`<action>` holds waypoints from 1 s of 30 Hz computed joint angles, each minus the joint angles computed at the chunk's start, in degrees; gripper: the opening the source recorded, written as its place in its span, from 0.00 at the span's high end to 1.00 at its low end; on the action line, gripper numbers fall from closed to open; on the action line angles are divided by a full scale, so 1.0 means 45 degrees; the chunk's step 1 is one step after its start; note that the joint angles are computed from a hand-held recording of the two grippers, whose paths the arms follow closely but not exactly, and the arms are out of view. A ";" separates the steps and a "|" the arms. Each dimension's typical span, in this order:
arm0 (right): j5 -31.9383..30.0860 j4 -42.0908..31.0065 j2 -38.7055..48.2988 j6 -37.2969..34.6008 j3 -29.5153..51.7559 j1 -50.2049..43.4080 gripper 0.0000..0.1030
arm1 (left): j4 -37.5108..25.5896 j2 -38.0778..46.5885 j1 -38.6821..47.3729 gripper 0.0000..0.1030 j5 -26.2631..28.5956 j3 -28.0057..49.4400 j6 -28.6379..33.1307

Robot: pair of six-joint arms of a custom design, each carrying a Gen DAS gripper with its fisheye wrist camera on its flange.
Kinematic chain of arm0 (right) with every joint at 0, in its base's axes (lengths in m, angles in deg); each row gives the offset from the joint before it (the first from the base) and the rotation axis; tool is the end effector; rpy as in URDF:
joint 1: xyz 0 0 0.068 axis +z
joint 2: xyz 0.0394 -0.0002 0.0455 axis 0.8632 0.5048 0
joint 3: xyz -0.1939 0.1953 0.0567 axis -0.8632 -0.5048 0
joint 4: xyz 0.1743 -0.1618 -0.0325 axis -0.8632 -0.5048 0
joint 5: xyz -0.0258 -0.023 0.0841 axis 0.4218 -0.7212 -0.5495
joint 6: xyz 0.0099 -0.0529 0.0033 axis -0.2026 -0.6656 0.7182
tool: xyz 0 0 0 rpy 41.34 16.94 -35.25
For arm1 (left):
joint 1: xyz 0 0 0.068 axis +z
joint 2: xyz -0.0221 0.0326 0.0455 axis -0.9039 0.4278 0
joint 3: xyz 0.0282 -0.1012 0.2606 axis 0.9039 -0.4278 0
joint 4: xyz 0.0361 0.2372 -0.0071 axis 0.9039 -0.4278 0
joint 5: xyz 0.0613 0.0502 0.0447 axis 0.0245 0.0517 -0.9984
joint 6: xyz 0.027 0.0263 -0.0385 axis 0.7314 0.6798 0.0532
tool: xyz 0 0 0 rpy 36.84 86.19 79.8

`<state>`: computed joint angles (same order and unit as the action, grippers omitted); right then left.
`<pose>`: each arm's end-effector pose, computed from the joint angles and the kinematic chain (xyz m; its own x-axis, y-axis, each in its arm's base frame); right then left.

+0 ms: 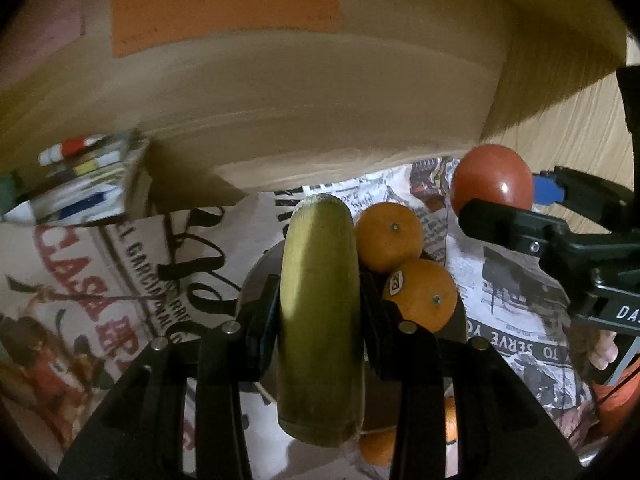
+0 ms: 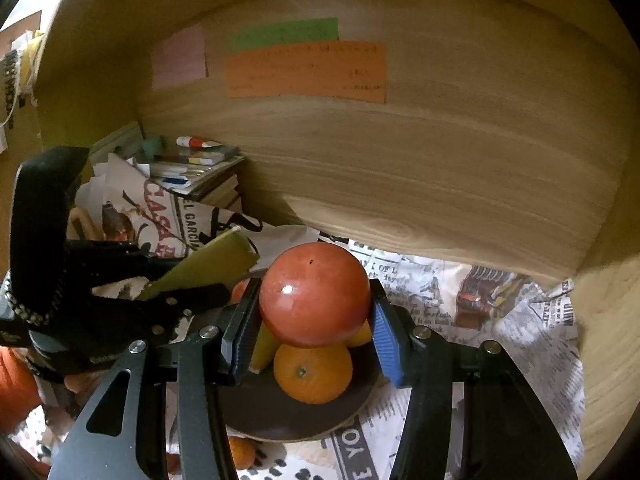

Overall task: Organize fruits
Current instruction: 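Lower the cylinder onto the plate while right tool sets the tomato on it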

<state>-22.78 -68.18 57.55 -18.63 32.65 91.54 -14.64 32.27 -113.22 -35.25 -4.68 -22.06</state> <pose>0.1773 0.1044 0.1786 -0.5636 -0.1724 -0.8079 -0.3464 0.9372 0.0417 0.2338 -0.2521 0.1513 -0.6857 0.2503 -0.6835 0.4073 0.9102 -0.0754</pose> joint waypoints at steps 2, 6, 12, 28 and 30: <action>-0.0116 0.0215 0.0277 0.0030 -0.0015 -0.0143 0.54 | -0.0056 0.0398 0.0010 0.64 0.0075 0.0303 0.0149; -0.0426 0.0541 0.0884 0.0022 0.0037 -0.0524 0.54 | -0.0186 0.1197 0.0065 0.64 0.0348 0.0850 0.0376; -0.0911 0.0951 0.1673 -0.0039 0.0128 -0.0986 0.54 | -0.0370 0.1768 0.0012 0.64 0.0265 0.1262 0.0720; -0.0707 0.0251 0.1322 -0.0017 0.0227 -0.0382 0.54 | 0.0362 -0.0461 -0.0347 0.62 -0.0575 -0.0693 0.0488; -0.0565 0.0233 0.1525 -0.0010 0.0383 -0.0181 0.54 | 0.0370 -0.0973 -0.0352 0.62 -0.0813 -0.1099 0.0390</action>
<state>-25.33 -67.13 64.42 -18.68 34.38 90.72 -12.97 27.89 -114.80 -38.91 -9.62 -20.31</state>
